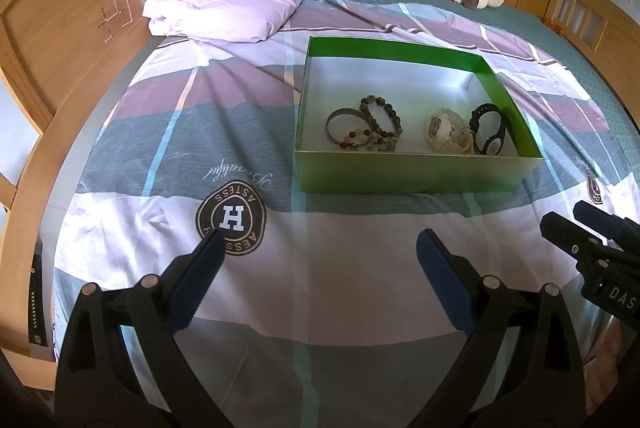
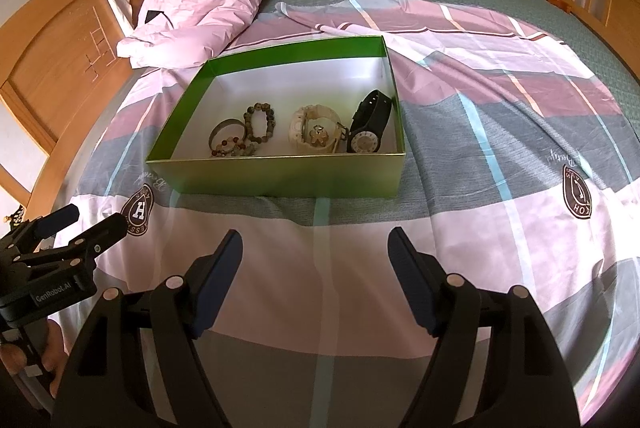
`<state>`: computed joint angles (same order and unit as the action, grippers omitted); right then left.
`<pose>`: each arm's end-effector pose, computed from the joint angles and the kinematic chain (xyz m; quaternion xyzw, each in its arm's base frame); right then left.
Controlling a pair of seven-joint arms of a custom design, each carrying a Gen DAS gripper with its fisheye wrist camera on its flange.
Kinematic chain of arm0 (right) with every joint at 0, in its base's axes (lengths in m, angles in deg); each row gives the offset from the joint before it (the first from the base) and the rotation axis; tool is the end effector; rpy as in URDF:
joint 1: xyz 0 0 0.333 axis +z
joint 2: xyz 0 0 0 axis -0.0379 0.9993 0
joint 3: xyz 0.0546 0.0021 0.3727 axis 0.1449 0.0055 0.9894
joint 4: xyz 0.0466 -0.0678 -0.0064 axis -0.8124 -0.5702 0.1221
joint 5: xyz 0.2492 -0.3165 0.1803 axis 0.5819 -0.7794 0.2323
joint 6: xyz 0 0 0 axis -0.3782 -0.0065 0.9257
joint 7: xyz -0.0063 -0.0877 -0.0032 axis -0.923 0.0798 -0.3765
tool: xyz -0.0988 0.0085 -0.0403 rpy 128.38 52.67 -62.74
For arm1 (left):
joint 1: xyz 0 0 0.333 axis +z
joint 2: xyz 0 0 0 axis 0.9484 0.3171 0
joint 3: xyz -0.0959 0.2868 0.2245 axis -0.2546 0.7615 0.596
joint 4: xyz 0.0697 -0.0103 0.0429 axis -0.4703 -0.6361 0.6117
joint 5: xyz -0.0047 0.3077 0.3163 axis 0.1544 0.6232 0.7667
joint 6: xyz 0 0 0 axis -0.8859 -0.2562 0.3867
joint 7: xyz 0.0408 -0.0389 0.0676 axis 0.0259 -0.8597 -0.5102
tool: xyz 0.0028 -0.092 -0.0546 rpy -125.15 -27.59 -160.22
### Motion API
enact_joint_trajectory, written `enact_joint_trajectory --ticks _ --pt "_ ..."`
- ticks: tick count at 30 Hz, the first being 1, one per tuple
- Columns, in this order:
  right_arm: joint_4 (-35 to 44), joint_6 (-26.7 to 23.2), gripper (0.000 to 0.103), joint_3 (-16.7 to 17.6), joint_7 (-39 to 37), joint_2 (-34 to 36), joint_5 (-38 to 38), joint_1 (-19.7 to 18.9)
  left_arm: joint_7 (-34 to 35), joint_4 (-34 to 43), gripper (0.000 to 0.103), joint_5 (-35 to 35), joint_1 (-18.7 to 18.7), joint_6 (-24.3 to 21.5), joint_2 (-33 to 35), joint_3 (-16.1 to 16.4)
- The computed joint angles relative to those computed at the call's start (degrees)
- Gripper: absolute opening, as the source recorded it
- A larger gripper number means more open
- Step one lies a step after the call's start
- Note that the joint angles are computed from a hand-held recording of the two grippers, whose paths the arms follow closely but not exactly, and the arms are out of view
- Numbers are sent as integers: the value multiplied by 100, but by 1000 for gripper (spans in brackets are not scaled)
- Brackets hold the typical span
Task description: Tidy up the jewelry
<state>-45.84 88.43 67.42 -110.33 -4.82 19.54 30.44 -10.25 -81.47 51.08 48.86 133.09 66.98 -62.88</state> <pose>0.4721 0.4197 0.4699 -0.4660 0.8254 -0.2120 0.2380 0.5778 -0.4149 0.4844 -0.4704 0.8295 -0.2562 0.1582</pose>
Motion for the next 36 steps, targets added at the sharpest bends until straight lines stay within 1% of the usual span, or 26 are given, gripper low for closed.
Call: enact_joint_trajectory --ticks 20,26,28,33,36 --pt "-1 36 76 -12 -93 17 69 -6 40 -1 97 -20 -3 -17 17 -3" --pt "15 36 76 -13 -153 28 90 -3 171 25 97 -190 32 -87 51 -56" --pt "18 34 76 -14 -160 30 88 0 134 18 97 -131 0 -82 45 -27" --pt "22 16 76 -16 -148 29 84 5 -200 -7 97 370 -142 -4 8 126" --pt "24 10 76 -15 -163 30 83 6 -246 -16 97 390 -105 32 -5 100"
